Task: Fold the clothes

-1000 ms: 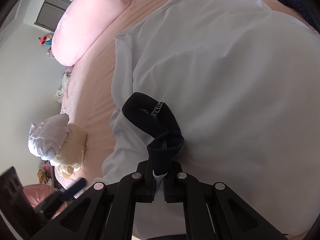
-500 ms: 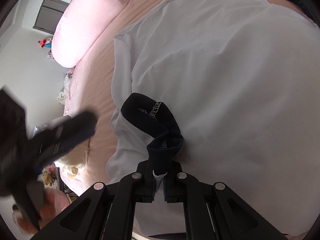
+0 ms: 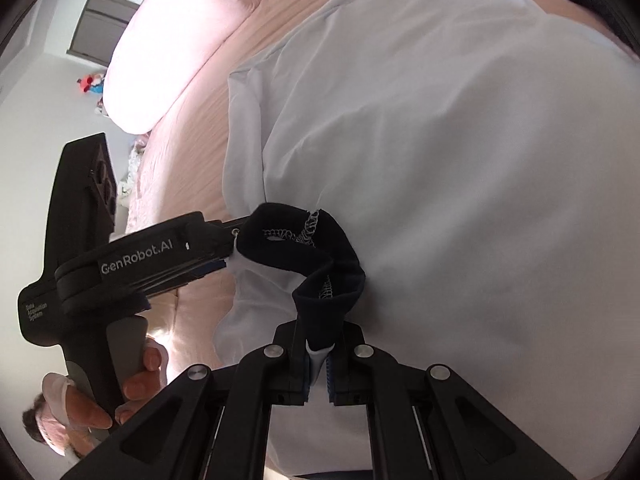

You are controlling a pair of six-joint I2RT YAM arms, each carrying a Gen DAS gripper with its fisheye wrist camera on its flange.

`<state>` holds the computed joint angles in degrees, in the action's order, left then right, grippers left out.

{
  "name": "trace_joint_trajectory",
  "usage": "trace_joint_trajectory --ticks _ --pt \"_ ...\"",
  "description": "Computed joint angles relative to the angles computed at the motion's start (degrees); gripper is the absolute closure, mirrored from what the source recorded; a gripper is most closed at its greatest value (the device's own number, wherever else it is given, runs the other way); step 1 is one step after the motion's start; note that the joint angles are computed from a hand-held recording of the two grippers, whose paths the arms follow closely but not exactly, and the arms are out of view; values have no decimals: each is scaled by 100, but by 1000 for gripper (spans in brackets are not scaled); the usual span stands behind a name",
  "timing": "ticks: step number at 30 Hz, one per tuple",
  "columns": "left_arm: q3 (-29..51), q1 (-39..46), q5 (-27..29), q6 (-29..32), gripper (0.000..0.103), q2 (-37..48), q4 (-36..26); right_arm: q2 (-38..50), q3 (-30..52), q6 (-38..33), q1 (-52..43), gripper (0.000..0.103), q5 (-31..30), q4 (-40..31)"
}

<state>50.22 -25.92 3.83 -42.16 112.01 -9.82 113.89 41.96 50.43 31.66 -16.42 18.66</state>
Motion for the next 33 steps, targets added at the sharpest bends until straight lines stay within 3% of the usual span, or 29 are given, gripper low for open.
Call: trace_joint_trajectory --ticks 5,12,16,19,22,27,33 --pt "239 -69 -574 121 55 153 -562 23 81 -69 70 99 161 -147" --pt "197 59 -583 -40 53 96 -714 95 83 -59 26 99 146 -110" --pt "258 142 -374 -197 53 96 -756 33 264 -431 116 99 413 -590" --pt "106 163 -286 -334 53 -174 -599 -50 166 -310 63 99 311 -586" --pt "-53 -63 -417 -386 53 -600 -640 -223 -126 -100 -89 99 185 -287" --pt "-280 -801 -1106 -621 53 -1270 -1019 -761 -633 -96 -425 99 31 304" --pt "-572 -1369 -1280 -940 53 -1557 -1073 -861 -672 -314 -621 98 -226 170"
